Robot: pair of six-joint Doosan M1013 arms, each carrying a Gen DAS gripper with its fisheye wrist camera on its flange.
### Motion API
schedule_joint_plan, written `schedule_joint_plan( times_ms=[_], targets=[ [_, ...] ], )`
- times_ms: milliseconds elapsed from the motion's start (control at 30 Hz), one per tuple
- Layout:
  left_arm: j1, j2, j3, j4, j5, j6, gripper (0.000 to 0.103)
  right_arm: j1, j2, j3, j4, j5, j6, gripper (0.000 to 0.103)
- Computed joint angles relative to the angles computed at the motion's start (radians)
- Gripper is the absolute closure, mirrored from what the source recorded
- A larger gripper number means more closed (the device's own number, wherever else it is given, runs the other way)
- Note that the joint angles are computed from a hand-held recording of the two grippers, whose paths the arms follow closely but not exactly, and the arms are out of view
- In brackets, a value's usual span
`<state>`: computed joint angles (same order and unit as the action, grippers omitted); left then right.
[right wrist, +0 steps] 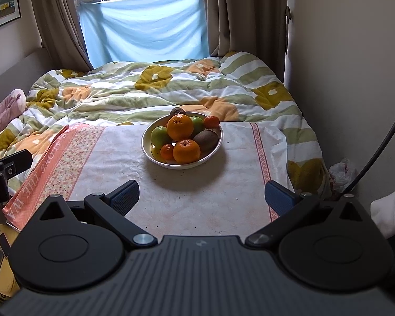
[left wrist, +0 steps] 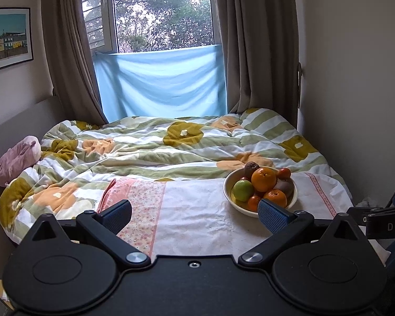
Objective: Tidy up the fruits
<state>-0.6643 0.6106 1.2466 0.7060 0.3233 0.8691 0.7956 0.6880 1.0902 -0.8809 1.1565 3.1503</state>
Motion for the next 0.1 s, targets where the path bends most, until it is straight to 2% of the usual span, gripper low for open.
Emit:
schedule_joint_plan(
  times_ms=[100],
  targets=[
    [-0.001, 0.008, -0.010, 0.066, 0.022, -0.069, 0.000, -0.004, 0.004, -0.006, 0.010, -0.006, -0.008, 0.000]
  ],
)
